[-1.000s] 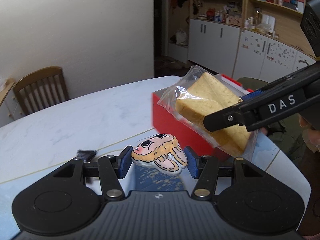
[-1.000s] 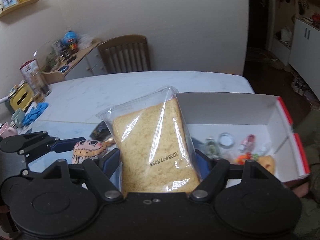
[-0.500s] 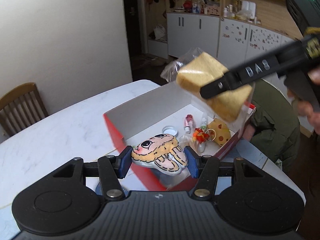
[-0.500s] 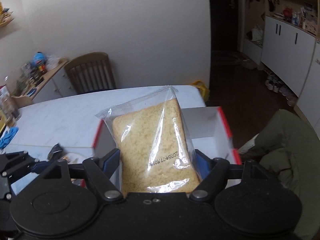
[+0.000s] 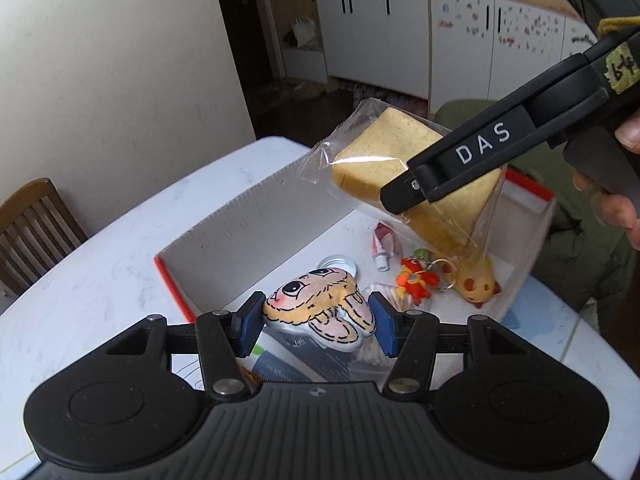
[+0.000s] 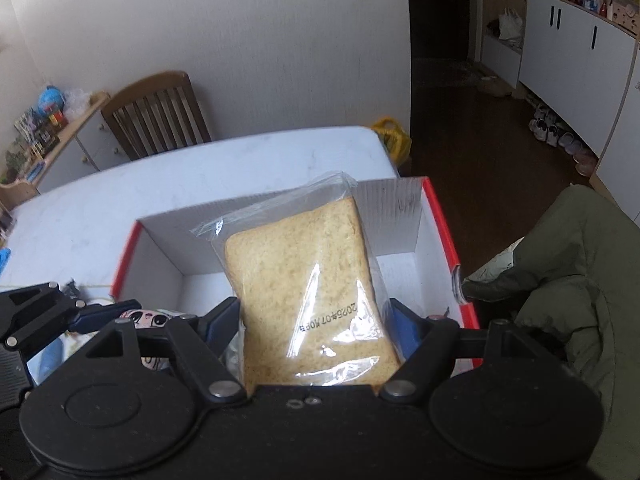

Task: Organize objects
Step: 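Carry the bagged bread and cartoon sticker with both grippers over the red box, then open both grippers to drop the bread and sticker into the box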

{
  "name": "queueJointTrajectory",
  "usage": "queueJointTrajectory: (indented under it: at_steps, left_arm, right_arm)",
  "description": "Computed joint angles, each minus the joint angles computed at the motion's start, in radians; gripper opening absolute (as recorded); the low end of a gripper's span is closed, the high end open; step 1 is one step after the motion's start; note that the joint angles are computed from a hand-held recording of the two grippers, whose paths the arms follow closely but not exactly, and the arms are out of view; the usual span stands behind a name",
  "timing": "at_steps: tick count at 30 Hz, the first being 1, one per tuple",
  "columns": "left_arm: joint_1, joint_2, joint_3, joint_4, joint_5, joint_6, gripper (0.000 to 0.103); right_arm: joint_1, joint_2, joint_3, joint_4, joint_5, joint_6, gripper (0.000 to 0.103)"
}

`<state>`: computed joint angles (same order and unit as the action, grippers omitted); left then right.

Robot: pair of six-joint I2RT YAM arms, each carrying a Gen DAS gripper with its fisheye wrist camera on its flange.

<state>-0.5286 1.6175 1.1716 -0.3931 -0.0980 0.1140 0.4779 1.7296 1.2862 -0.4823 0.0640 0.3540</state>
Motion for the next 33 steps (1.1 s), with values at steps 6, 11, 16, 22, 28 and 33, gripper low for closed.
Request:
queueJointTrajectory:
  at_steps: [6, 11, 16, 22, 28, 33]
  left_arm:
    - [0.019, 0.142, 0.111, -0.071, 0.016, -0.038, 0.055]
    - [0.026, 0.258, 0.239, -0.175, 0.029, -0.098, 0.055]
    - [0.022, 0.327, 0.314, -0.228, 0.02, -0.119, 0.055]
    - [0.019, 0.384, 0.389, -0.298, 0.007, -0.111, 0.056]
    - [0.018, 0.438, 0.464, -0.366, 0.019, -0.108, 0.056]
    - [0.021, 0.461, 0.501, -0.407, 0.031, -0.103, 0.056]
  right_arm:
    - [-0.014, 0.082, 0.027, 0.0, 0.001, 0.002, 0.077]
    - [-0.008, 0.129, 0.048, -0.006, 0.022, -0.011, 0.077]
    - [0.001, 0.16, 0.075, -0.02, 0.032, -0.037, 0.078]
    - [0.005, 0.18, 0.095, -0.033, 0.032, -0.051, 0.077]
    - [-0.006, 0.183, 0.097, -0.023, 0.024, -0.05, 0.077]
    - [-0.01, 0.158, 0.087, -0.021, 0.017, -0.043, 0.08]
